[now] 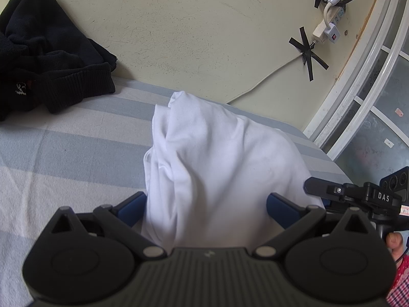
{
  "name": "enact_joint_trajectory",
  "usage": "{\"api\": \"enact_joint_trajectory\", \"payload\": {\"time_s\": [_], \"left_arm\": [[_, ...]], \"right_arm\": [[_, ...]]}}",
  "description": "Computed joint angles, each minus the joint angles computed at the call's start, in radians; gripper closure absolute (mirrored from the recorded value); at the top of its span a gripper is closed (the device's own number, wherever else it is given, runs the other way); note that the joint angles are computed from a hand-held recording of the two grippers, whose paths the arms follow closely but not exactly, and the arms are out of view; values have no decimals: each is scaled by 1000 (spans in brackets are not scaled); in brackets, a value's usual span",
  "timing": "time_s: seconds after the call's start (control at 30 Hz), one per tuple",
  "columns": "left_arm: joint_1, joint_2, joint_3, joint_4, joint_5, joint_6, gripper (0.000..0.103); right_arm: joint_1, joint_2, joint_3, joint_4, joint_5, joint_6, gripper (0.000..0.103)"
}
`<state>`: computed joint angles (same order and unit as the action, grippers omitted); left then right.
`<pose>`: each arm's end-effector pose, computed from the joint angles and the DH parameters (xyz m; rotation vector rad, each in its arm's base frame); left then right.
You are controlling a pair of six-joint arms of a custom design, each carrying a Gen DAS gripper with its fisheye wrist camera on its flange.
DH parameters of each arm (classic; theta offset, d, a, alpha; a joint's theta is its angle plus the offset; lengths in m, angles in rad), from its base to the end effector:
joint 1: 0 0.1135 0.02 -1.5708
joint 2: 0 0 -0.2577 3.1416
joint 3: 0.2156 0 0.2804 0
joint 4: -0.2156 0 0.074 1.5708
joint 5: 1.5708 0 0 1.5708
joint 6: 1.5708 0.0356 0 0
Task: Fold small clothes
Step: 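Hold the T-shirt bundle squeezed between both grippers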
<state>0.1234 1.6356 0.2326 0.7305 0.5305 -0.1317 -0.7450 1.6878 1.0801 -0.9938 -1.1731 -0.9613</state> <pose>0.2240 0.0096 0.0454 0.0058 2.1995 -0.5968 0.2476 -0.1837 0.1745 -0.2052 2.0884 0.9413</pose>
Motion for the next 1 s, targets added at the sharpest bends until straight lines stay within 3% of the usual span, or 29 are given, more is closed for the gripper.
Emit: {"api": "enact_joint_trajectory", "payload": {"time_s": [1.0], "left_arm": [[4,9,6,-2,5,9,0]], "right_arm": [[-1,1,-1,4,-1,3,24]]}}
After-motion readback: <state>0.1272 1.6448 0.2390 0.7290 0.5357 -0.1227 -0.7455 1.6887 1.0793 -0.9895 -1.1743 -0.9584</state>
